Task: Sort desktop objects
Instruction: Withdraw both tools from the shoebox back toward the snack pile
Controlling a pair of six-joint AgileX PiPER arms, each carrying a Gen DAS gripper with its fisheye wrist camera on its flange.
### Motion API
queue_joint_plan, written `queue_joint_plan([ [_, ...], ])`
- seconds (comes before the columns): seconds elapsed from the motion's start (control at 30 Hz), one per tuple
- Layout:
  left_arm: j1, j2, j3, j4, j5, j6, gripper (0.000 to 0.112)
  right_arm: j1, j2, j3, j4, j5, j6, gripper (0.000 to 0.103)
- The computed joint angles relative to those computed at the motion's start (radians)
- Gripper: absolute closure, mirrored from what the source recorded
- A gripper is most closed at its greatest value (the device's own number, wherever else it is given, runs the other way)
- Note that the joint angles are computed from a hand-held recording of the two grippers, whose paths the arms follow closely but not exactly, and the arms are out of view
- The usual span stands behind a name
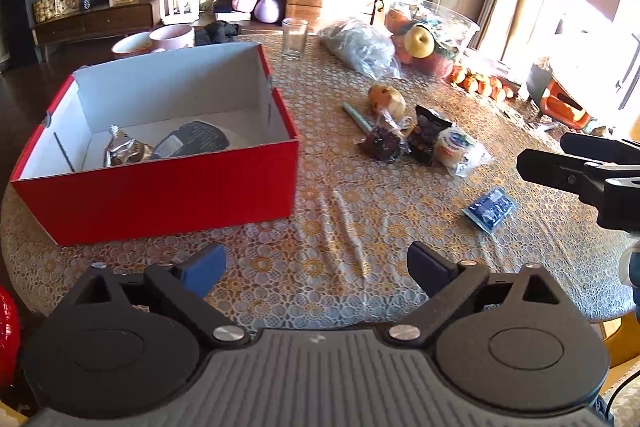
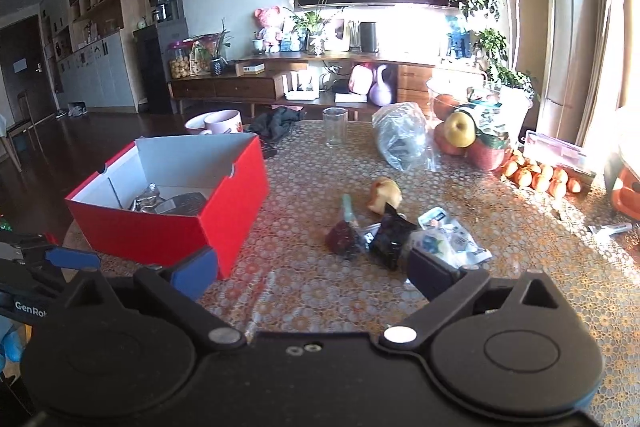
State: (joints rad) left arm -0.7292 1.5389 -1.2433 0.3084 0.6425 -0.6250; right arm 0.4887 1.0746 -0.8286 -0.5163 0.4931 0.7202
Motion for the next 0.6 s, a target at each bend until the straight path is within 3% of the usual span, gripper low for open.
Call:
queue_joint_plan([
  [0.3, -0.054, 0.075, -0.043, 0.035, -0.046, -0.043, 0.014, -0.155, -0.055, 0.088, 0.129, -0.062, -0.153, 0.001],
  [0.6, -0.071, 0.192, -0.133, 0.027, -0.072, -0.012, 0.014, -0.313, -0.018, 0.147, 0.331, -0.151, -0.401, 0.001],
])
